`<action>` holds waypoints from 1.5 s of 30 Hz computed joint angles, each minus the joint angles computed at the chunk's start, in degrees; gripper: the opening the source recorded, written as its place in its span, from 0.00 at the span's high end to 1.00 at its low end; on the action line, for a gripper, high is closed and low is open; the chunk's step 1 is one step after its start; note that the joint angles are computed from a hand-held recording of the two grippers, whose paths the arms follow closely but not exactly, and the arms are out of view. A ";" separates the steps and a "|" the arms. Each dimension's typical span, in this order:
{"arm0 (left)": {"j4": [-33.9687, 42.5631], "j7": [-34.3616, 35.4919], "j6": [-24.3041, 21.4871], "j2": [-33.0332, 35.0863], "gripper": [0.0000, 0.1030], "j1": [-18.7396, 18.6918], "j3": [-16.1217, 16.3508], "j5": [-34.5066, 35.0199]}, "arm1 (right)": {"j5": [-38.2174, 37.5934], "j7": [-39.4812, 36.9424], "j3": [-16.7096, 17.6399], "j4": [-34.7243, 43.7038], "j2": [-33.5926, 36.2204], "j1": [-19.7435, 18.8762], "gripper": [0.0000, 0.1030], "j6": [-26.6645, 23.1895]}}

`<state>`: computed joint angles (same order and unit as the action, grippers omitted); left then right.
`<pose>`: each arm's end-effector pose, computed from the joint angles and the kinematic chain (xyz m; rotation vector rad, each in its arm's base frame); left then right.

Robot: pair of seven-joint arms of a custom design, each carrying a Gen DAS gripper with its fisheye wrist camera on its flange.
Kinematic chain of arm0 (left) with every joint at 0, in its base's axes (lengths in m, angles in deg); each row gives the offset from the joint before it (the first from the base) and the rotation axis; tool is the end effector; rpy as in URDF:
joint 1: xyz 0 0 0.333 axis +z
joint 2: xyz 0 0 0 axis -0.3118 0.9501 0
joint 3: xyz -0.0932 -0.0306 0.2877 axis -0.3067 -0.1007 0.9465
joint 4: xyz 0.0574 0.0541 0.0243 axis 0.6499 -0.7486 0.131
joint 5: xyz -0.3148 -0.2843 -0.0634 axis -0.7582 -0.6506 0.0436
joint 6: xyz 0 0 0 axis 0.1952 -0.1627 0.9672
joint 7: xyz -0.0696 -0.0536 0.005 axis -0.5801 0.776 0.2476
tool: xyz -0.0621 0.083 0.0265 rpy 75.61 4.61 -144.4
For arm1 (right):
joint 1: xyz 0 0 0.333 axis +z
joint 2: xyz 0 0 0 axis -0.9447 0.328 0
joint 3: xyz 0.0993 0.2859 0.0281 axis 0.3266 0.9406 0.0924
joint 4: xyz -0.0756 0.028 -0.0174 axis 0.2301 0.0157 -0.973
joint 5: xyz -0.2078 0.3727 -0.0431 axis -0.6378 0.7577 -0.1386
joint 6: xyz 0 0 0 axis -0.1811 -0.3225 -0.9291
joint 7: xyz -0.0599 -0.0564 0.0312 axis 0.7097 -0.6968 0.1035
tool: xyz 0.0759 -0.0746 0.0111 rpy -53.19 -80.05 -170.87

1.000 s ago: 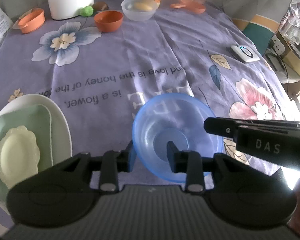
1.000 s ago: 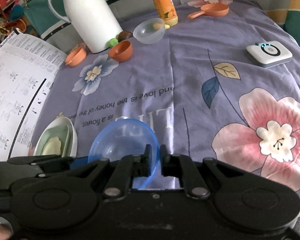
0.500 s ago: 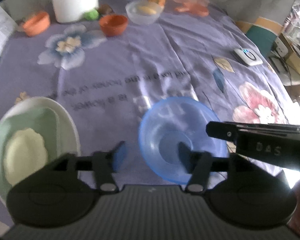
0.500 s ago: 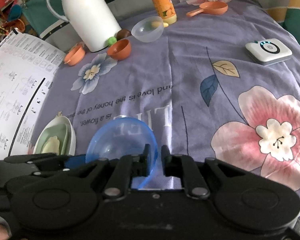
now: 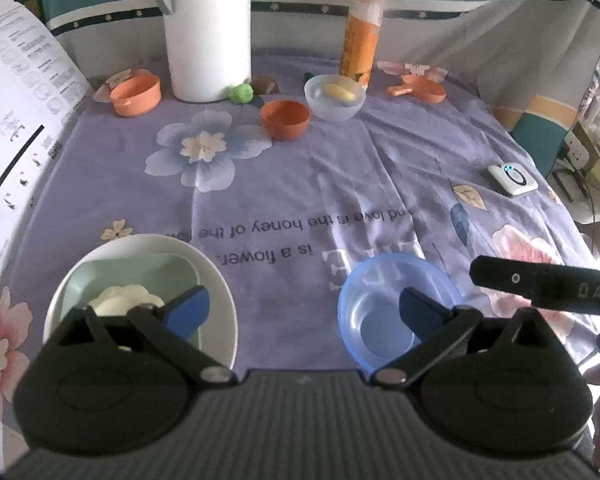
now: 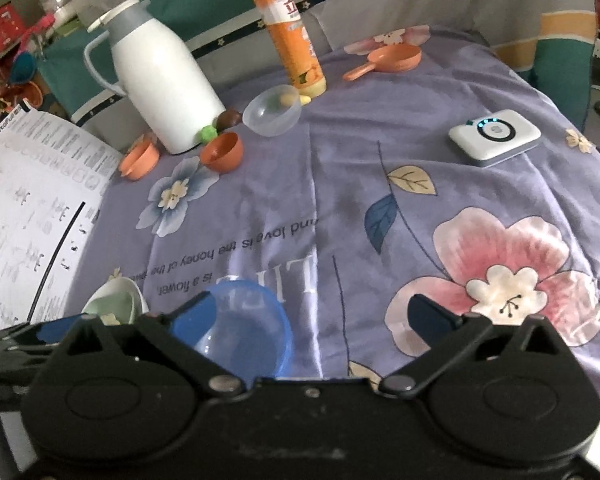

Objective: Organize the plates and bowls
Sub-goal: 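Open the right gripper to release the blue bowl, then move the right gripper to the clear plastic bowl and grasp its rim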

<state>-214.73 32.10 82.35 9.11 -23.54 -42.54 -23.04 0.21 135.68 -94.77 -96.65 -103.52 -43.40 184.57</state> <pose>0.4443 -0.2474 0.3489 -1.8552 1.8741 -0.7254 0.4487 0.0429 0.3445 -1.6510 1.8411 -0.3566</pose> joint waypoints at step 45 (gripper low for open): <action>39.49 4.11 -4.81 31.16 0.05 -7.52 14.93 9.52 | 19.14 -18.27 12.48 41.05 33.93 -15.25 0.16 -3.76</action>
<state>-175.24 36.21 77.54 40.27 -31.06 -27.62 -13.52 19.35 117.42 -82.29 -55.60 -69.59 -58.65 180.80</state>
